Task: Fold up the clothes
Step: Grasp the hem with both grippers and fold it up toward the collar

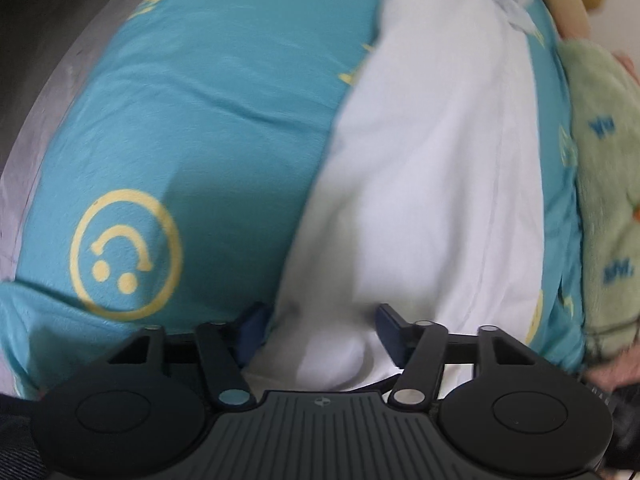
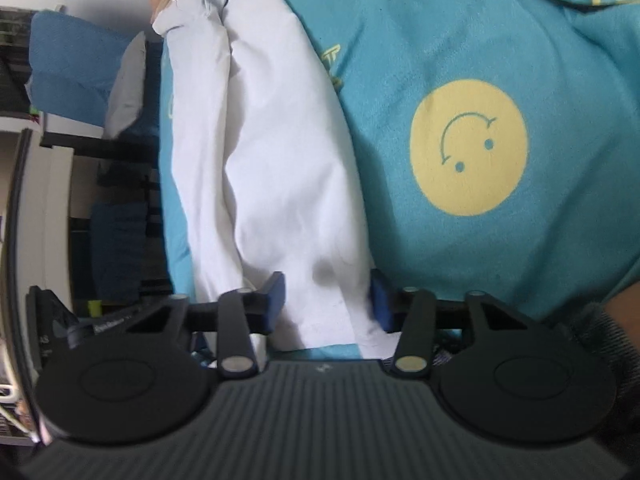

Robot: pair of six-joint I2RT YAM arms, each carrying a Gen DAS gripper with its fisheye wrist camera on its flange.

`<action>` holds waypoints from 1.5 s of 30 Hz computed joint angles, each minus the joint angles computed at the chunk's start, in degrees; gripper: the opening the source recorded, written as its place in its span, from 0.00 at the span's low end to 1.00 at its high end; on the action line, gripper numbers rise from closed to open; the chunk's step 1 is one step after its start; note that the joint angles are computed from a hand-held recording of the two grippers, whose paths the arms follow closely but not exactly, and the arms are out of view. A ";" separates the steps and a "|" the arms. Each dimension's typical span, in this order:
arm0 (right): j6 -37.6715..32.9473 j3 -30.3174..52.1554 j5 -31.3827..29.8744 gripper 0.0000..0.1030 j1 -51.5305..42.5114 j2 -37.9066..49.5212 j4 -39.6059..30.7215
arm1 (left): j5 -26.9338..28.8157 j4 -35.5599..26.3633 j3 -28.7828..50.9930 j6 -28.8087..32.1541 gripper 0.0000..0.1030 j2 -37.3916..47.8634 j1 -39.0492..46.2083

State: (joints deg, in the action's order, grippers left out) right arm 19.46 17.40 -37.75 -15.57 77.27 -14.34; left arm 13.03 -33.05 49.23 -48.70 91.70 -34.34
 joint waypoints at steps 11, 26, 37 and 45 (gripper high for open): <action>-1.06 -0.33 10.92 0.47 13.22 -5.58 -2.05 | -3.59 -6.14 6.08 6.03 0.70 2.35 -4.26; -11.73 3.75 1.35 0.04 1.04 -24.09 -19.19 | 3.36 -8.09 2.02 3.78 0.01 -15.88 5.00; -24.16 10.45 4.36 0.07 -6.47 -21.58 -34.22 | -0.95 3.93 1.51 -2.87 0.24 -5.99 -2.15; -26.66 10.50 2.50 0.66 -9.69 -19.90 -36.62 | -4.31 4.32 2.47 -1.27 0.78 2.18 -1.96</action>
